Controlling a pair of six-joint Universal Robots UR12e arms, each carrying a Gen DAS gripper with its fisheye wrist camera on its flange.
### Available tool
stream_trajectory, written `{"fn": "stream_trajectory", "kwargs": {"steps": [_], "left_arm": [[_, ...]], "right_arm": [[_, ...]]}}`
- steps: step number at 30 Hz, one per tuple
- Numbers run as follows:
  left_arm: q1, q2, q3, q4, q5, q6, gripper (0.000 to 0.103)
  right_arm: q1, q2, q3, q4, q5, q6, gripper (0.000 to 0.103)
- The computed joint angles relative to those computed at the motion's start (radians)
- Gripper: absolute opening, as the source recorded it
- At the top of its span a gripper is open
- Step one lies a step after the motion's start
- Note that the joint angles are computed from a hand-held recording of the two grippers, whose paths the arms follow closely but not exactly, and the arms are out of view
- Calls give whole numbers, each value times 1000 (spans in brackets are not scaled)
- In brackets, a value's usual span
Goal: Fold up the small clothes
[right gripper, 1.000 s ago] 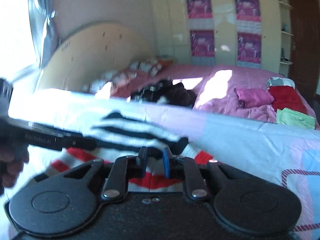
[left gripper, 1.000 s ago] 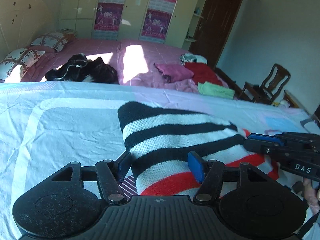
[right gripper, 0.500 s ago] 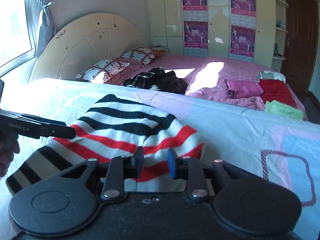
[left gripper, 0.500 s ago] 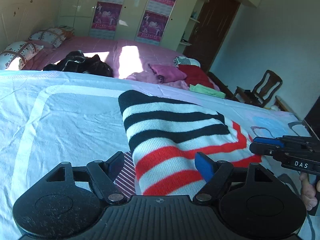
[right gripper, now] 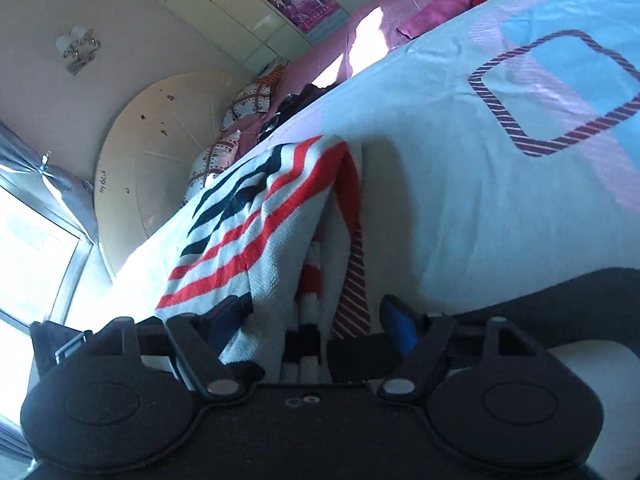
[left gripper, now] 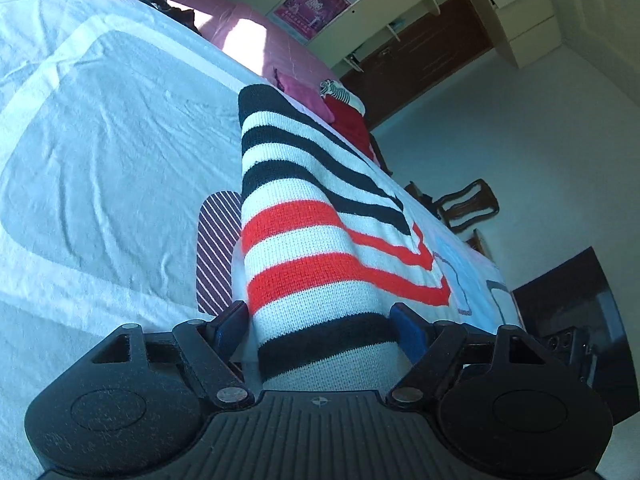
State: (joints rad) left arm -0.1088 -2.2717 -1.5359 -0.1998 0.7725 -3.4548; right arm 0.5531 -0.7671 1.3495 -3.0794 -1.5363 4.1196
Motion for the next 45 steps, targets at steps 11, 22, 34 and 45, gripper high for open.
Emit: {"fn": "stream_trajectory", "kwargs": {"steps": [11, 22, 34, 45], "left_arm": [[-2, -42, 46, 6, -46, -56, 68], [-32, -32, 37, 53, 79, -23, 62], [-34, -31, 30, 85, 95, 43, 56], [-13, -32, 7, 150, 22, -5, 49]], "right_arm": [[-39, 62, -65, -79, 192, -8, 73], [-36, 55, -74, -13, 174, -91, 48], [-1, 54, -87, 21, 44, -99, 45], [34, 54, -149, 108, -74, -106, 34]]}}
